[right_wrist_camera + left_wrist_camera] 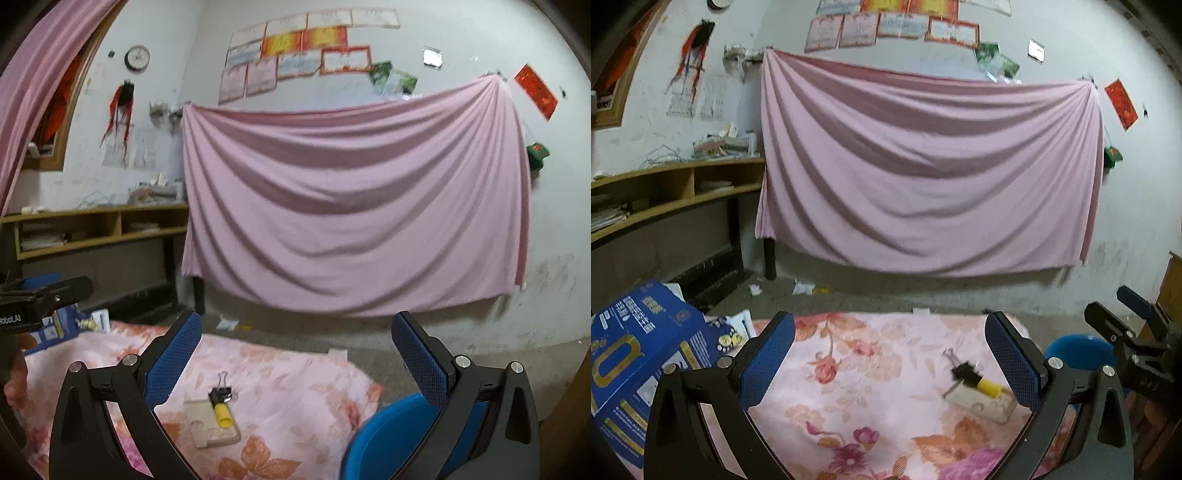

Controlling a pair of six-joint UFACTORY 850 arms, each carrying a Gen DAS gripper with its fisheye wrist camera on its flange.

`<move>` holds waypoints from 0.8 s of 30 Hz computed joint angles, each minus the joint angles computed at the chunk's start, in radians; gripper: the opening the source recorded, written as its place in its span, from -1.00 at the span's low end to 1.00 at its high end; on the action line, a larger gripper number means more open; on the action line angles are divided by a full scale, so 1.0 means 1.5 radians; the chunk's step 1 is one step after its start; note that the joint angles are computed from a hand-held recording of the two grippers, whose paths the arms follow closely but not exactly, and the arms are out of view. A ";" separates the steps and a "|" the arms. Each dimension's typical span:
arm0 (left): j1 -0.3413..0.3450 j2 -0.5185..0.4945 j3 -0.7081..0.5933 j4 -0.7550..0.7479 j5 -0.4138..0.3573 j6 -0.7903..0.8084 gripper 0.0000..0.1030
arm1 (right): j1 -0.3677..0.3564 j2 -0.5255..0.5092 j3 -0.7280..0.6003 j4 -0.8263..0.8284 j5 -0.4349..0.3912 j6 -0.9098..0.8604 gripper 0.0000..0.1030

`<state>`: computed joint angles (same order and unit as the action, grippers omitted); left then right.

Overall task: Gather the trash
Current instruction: 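Move both tools back over the bed, then lower the right gripper toward the black binder clip on the cardboard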

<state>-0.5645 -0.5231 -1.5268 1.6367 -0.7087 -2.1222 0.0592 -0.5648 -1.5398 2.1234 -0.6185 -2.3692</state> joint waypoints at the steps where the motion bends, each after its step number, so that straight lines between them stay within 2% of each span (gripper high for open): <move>1: 0.003 -0.003 -0.003 -0.012 0.009 0.013 0.95 | 0.001 -0.006 -0.011 -0.035 0.009 0.032 1.00; 3: 0.008 -0.010 -0.011 -0.042 0.024 0.044 0.95 | 0.003 -0.014 -0.025 -0.081 0.020 0.075 0.94; 5: 0.015 -0.020 -0.023 -0.079 0.043 0.084 0.95 | 0.005 -0.027 -0.050 -0.164 0.034 0.148 0.80; 7: 0.022 -0.027 -0.032 -0.111 0.062 0.115 0.95 | 0.009 -0.041 -0.075 -0.254 0.048 0.229 0.52; 11: 0.030 -0.044 -0.050 -0.167 0.083 0.163 0.95 | 0.014 -0.068 -0.119 -0.431 0.047 0.387 0.32; 13: 0.034 -0.052 -0.059 -0.197 0.090 0.189 0.94 | 0.018 -0.080 -0.139 -0.513 0.043 0.451 -0.01; 14: 0.037 -0.055 -0.061 -0.209 0.098 0.199 0.92 | 0.023 -0.087 -0.149 -0.567 0.044 0.488 -0.06; 17: 0.045 -0.062 -0.068 -0.254 0.120 0.241 0.76 | 0.034 -0.105 -0.177 -0.698 0.034 0.577 -0.17; 20: 0.053 -0.071 -0.079 -0.312 0.139 0.298 0.50 | 0.050 -0.127 -0.207 -0.837 0.025 0.675 -0.29; 24: 0.064 -0.079 -0.088 -0.381 0.167 0.359 0.26 | 0.061 -0.143 -0.229 -0.903 0.005 0.717 -0.31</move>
